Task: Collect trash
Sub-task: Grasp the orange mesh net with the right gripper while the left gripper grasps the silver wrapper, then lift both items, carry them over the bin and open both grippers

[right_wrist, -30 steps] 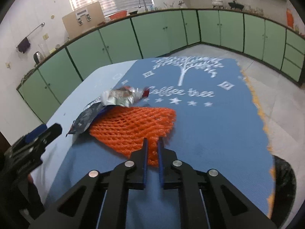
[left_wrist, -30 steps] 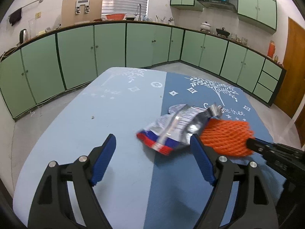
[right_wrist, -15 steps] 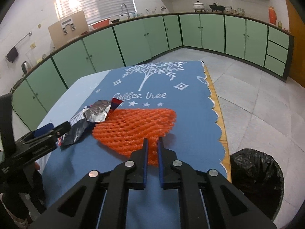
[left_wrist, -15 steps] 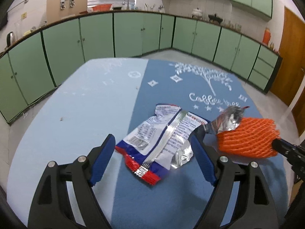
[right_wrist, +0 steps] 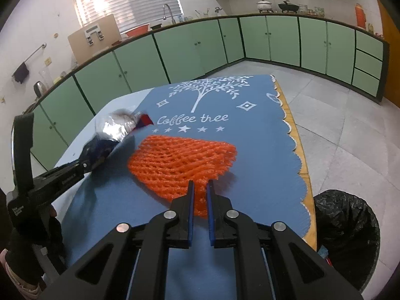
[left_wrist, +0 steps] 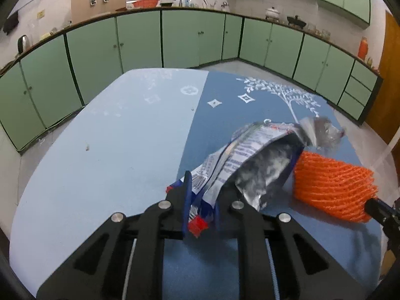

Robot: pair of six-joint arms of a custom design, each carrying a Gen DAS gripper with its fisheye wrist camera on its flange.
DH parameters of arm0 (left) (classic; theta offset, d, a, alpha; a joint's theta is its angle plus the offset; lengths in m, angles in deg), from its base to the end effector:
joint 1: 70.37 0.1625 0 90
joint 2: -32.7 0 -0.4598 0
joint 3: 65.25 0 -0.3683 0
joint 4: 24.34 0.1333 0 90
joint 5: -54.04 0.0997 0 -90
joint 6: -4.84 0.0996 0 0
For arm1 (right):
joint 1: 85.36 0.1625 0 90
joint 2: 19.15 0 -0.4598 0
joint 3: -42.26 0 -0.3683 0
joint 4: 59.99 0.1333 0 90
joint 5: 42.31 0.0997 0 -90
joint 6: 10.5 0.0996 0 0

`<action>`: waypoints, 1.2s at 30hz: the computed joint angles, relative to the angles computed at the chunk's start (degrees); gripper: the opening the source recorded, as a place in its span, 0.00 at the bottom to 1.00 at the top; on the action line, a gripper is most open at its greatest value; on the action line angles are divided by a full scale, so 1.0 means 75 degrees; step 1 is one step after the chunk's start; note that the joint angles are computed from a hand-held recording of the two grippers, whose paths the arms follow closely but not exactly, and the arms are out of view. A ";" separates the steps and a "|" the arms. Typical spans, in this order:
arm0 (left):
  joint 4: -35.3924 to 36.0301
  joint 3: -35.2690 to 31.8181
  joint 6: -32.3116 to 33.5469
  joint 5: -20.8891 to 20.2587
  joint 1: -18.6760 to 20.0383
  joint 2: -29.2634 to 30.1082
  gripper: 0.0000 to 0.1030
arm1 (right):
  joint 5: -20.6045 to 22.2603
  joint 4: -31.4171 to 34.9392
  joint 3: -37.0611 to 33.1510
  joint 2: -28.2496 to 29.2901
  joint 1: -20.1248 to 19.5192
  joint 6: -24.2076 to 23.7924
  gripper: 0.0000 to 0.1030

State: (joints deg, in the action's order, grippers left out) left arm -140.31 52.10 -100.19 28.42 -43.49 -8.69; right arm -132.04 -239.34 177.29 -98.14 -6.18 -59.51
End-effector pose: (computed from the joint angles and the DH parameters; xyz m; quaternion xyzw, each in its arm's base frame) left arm -0.3143 -0.4094 0.0052 -0.0641 0.7968 -0.4433 0.4055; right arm 0.0504 -0.4490 0.2799 0.3140 -0.9051 0.2495 0.1410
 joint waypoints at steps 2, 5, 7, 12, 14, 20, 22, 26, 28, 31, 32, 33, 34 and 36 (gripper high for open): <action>0.0083 0.0054 -0.0209 0.0010 -0.0111 -0.0039 0.09 | -0.0014 0.0067 0.0032 -0.0054 0.0007 -0.0103 0.10; 0.0537 0.0075 -0.0762 -0.0083 -0.0427 -0.0064 0.03 | -0.0025 0.0131 0.0064 -0.0106 -0.0017 -0.0182 0.15; 0.0546 0.0154 -0.0933 -0.0208 -0.0626 -0.0063 0.02 | -0.0035 0.0074 0.0108 -0.0119 -0.0020 -0.0237 0.19; 0.0441 0.0190 -0.0968 -0.0376 -0.0883 0.0105 0.02 | -0.0176 -0.0234 0.0143 0.0082 0.0031 -0.0185 0.43; 0.0332 0.0215 -0.0929 -0.0371 -0.0932 0.0146 0.02 | -0.0283 -0.0362 0.0143 0.0200 0.0075 -0.0176 0.48; 0.0065 0.0229 -0.0681 -0.0277 -0.0965 0.0194 0.01 | -0.0388 0.0066 -0.0031 0.0380 0.0122 -0.0130 0.19; -0.0027 0.0218 -0.0541 -0.0254 -0.0980 0.0219 0.01 | -0.0236 0.0178 -0.0006 0.0308 0.0084 -0.0181 0.12; -0.0074 0.0131 -0.0371 -0.0264 -0.1079 0.0304 0.01 | 0.0098 0.0268 0.0080 0.0081 -0.0036 -0.0215 0.10; -0.0169 0.0132 -0.0281 -0.0236 -0.1104 0.0298 0.01 | 0.0321 0.0405 0.0100 -0.0108 -0.0117 -0.0156 0.10; -0.0141 0.0076 -0.0213 -0.0170 -0.1154 0.0299 0.01 | 0.0463 0.0537 0.0115 -0.0403 -0.0166 -0.0175 0.10; -0.0203 0.0045 -0.0127 -0.0137 -0.1180 0.0316 0.01 | 0.0520 0.0588 0.0120 -0.0526 -0.0196 -0.0184 0.10; -0.0209 -0.0002 -0.0084 -0.0114 -0.1206 0.0347 0.01 | 0.0562 0.0645 0.0115 -0.0617 -0.0221 -0.0185 0.10; -0.0224 -0.0044 -0.0031 -0.0088 -0.1224 0.0368 0.01 | 0.0603 0.0699 0.0111 -0.0714 -0.0248 -0.0196 0.10; -0.0357 -0.0135 0.0186 -0.0021 -0.1280 0.0421 0.01 | 0.0701 0.0781 0.0124 -0.0947 -0.0332 -0.0246 0.10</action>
State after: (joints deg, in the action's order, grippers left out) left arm -142.99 51.09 -98.79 28.26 -53.09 -5.53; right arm -126.78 -233.48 178.22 -105.24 -8.67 -61.35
